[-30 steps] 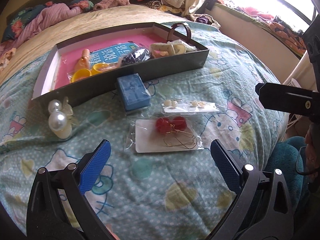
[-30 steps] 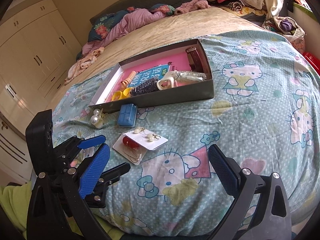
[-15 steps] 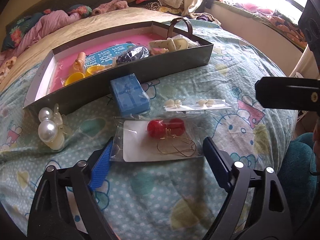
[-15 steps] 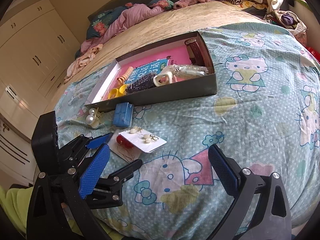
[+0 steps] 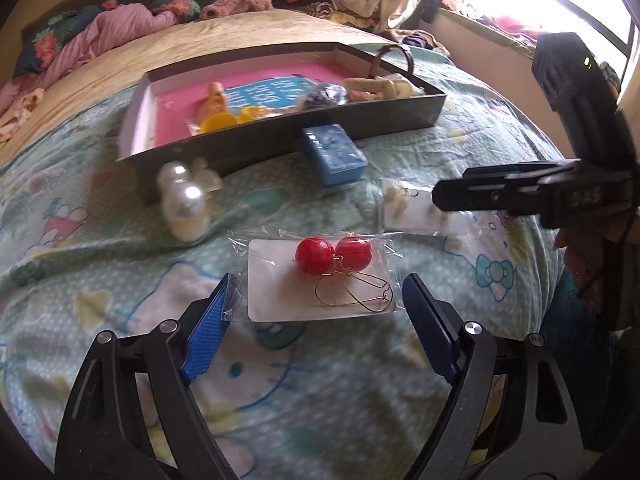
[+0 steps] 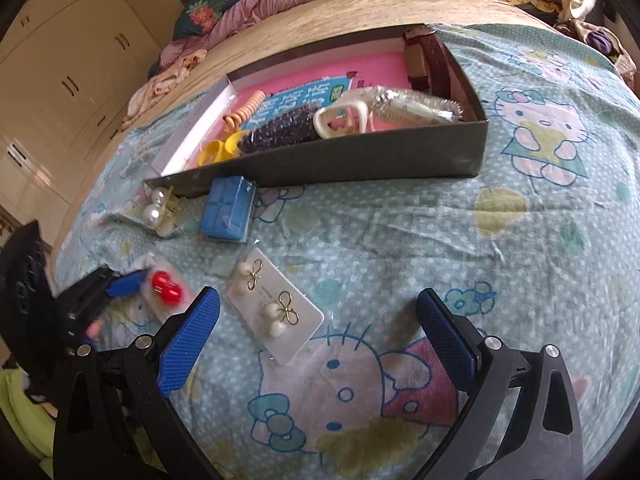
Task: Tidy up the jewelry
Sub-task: 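Grasp the bagged red bead earrings with the left tool while the right tool grasps the white flower earring card, then carry the red earrings with the left tool while the right tool carries the earring card into the box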
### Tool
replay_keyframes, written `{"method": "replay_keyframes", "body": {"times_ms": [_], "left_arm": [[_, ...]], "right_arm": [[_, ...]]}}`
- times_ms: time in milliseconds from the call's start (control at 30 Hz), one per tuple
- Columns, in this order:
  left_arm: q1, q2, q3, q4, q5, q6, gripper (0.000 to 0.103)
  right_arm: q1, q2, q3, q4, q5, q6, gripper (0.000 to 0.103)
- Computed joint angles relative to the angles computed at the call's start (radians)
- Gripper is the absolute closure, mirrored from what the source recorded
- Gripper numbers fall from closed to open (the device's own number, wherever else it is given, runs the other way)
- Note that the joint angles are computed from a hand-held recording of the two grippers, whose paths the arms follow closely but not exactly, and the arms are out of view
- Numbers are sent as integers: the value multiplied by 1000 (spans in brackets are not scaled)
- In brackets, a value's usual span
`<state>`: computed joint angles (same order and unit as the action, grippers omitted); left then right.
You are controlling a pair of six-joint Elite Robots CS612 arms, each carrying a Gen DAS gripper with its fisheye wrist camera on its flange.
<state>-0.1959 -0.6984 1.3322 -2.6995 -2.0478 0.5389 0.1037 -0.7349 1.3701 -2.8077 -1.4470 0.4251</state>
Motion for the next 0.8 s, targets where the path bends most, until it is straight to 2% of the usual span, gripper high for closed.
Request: {"method": "replay_keyframes", "body": {"times_ms": [133,267,300,333,367,433,600,800], "left_arm": [[17,1,-10,-5,-3,-30,27],[28,4,-28,-7,-10,-64,27],[31,6,-33,-8,-15,-74,27],[33,7,-38,-7,-19,-79,27],[35,8,-42,-11,-23,-90,27],[37,8,-46,-15,-29,-101,27],[42,10,-59,-34,-48,-120,27],[45,16,-82,-68,-57,-152,27]], "right_arm": [[22,13,-41,80,-70,-98,4],[50,35,-92,155,-151,-239,5],[55,41,-103,165,-160,-274,5],[60,46,-110,166,-173,-311,12],[62,49,-112,159,-170,-333,18],[60,47,-103,126,-144,-367,47],[49,28,-66,69,-62,-351,55],[43,-15,7,-83,8,-286,55]]}}
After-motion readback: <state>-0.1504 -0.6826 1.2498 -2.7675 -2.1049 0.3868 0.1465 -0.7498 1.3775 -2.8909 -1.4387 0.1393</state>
